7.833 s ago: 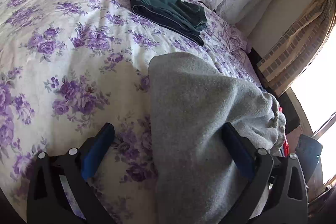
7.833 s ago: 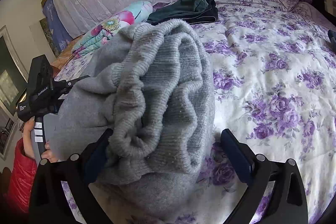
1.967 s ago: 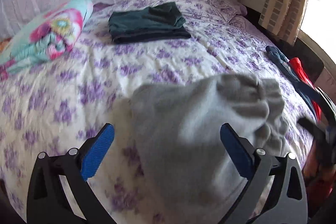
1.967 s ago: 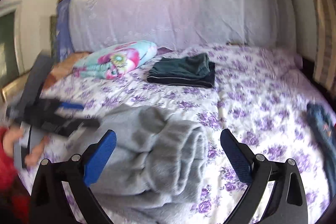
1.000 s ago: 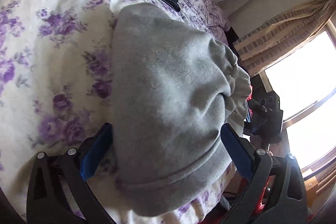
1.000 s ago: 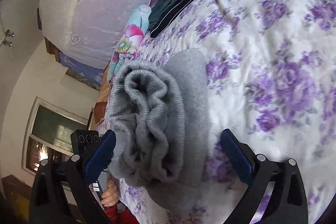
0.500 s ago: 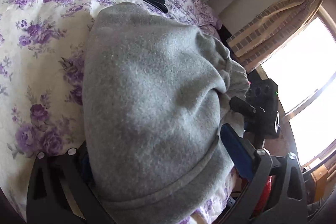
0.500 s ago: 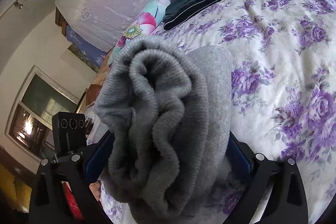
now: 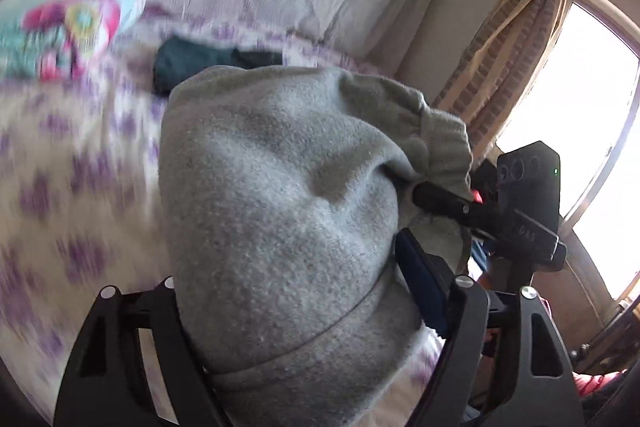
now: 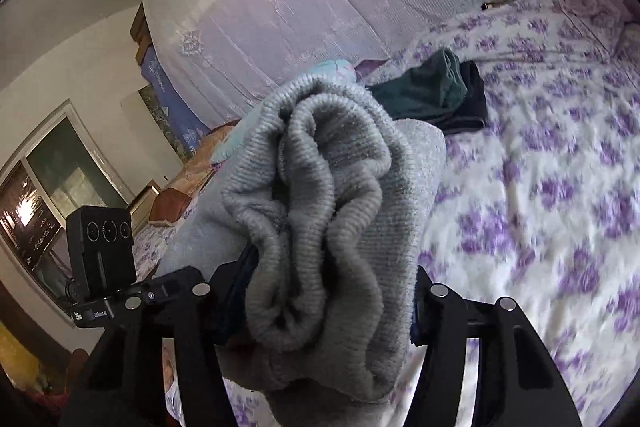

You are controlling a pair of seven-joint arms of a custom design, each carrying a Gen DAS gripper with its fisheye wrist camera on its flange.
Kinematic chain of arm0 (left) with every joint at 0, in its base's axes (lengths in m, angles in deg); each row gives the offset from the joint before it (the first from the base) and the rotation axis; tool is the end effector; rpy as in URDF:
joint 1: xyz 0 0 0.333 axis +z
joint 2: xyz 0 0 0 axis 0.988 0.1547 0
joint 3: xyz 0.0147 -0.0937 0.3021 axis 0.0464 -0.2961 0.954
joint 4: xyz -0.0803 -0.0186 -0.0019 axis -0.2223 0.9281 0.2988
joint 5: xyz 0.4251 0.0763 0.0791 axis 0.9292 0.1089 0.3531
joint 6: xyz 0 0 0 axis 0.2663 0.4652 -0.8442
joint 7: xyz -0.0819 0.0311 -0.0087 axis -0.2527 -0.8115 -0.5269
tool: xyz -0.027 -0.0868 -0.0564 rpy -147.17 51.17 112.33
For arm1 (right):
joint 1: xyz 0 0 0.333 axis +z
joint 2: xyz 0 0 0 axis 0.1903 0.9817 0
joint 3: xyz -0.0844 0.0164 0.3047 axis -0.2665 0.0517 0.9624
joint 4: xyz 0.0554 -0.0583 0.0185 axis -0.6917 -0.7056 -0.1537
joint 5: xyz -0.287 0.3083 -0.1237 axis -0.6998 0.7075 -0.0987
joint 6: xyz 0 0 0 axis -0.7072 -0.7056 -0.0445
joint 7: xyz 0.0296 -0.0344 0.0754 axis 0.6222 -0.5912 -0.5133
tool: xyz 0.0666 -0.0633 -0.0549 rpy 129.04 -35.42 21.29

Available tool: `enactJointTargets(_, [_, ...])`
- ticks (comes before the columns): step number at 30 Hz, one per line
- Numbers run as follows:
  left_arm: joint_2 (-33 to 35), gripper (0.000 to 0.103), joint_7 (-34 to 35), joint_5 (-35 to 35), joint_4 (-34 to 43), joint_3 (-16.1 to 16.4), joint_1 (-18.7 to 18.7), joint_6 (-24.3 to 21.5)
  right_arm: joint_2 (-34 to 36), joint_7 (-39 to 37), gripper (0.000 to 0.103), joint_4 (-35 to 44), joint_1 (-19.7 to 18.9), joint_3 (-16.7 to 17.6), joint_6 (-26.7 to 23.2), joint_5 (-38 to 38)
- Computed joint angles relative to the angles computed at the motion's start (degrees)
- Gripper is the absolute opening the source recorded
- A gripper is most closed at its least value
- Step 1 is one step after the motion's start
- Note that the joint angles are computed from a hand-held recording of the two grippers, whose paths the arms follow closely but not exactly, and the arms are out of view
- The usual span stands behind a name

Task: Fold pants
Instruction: 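Grasp the knit cuff end with the right gripper while the left gripper holds the bundle, then carry the bundle with both grippers onto the dark green folded clothes stack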

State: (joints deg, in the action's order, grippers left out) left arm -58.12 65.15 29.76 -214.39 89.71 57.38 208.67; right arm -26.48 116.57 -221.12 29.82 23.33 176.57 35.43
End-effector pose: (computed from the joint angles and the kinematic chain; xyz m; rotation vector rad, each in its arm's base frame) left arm 0.4131 -0.1252 0.5794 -1.5552 2.1479 -1.5559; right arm 0.4262 0.0402 0.6354 -1.5987 1.3657 -0.0766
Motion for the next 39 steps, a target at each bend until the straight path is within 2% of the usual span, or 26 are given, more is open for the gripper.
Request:
enactJointTargets(2, [5.27,0.076,1.20,0.72,6.42,0.46,0.10,1.11,5.75,-1.70,0.060,6.13,1.61,-1.39,1.25,1.65])
enactJointTargets(6, [18.40,0.076,2.16,1.01,21.92,0.37,2.21,-0.21,19.24,-5.10,0.060,20.36,2.29,-2.72,4.02,6.76])
enactJointTargets(10, [32.38,0.076,-0.72,3.83,38.31,-2.66,5.95,1.84,33.63,-7.44,0.060,35.19,1.00,-3.58,3.77,13.35])
enactJointTargets(13, [40.66,0.076,-3.18,5.63,47.35,-4.75,8.28,3.54,44.51,-6.26,0.060,46.70,-1.56,-2.99,2.12,16.08])
enactJointTargets(16, [49.02,0.076,-6.45,7.69,55.60,-6.39,10.49,3.91,54.38,-3.10,0.060,57.29,-4.39,-1.61,0.68,14.83])
enactJointTargets(20, [59.80,0.078,-11.29,11.30,65.29,-7.97,12.61,2.46,65.16,3.26,0.062,67.39,-7.16,-0.19,-1.20,10.58])
enactJointTargets(22, [65.37,0.078,-17.24,17.07,69.27,-6.97,12.07,0.81,71.56,9.37,0.065,72.35,-7.49,-1.05,-4.02,4.98])
enactJointTargets(23, [68.24,0.078,-20.23,18.95,71.63,-6.70,12.11,-1.12,75.18,11.40,0.065,75.92,-9.00,0.22,-5.98,1.66])
enactJointTargets(24, [71.14,0.083,-23.06,20.27,73.90,-6.61,12.22,-2.40,77.21,9.50,0.065,77.49,-9.21,0.04,-5.87,1.72])
enactJointTargets(25, [73.50,0.092,-24.21,19.57,75.54,-7.50,13.09,-3.20,77.25,5.77,0.065,77.05,-10.17,1.43,-4.29,3.40])
enactJointTargets(26, [73.85,0.092,-23.01,17.91,76.02,-9.86,15.12,-3.79,76.89,6.05,0.066,76.84,-11.01,2.70,-4.29,2.96])
enactJointTargets(27, [72.89,0.092,-23.30,18.66,75.67,-10.27,15.61,-4.02,76.55,7.18,0.067,77.13,-11.57,3.40,-4.98,2.66])
enactJointTargets(30, [68.32,0.092,-26.27,25.25,70.00,-8.90,13.93,2.78,74.25,6.97,0.073,74.56,-12.83,5.94,-3.10,2.42])
enactJointTargets(32, [66.73,0.091,-28.28,27.39,68.20,-9.17,14.26,4.55,72.08,8.47,0.075,72.00,-13.29,6.84,-1.16,1.52])
enactJointTargets(34, [65.23,0.091,-29.03,26.77,66.58,-10.96,16.00,6.04,69.49,8.27,0.079,68.97,-13.46,7.72,3.42,0.41])
enactJointTargets(36, [64.07,0.091,-29.78,27.88,65.26,-12.02,16.99,8.14,66.29,6.77,0.079,64.52,-12.94,8.51,12.09,-1.08])
enactJointTargets(37, [63.80,0.091,-31.77,29.80,64.93,-11.58,16.72,8.88,64.80,6.22,0.079,62.50,-12.52,8.81,16.37,-2.32])
enactJointTargets(39, [63.40,0.092,-34.81,34.28,64.25,-10.70,15.82,11.34,63.50,5.59,0.079,60.90,-12.54,9.82,20.26,-4.56])
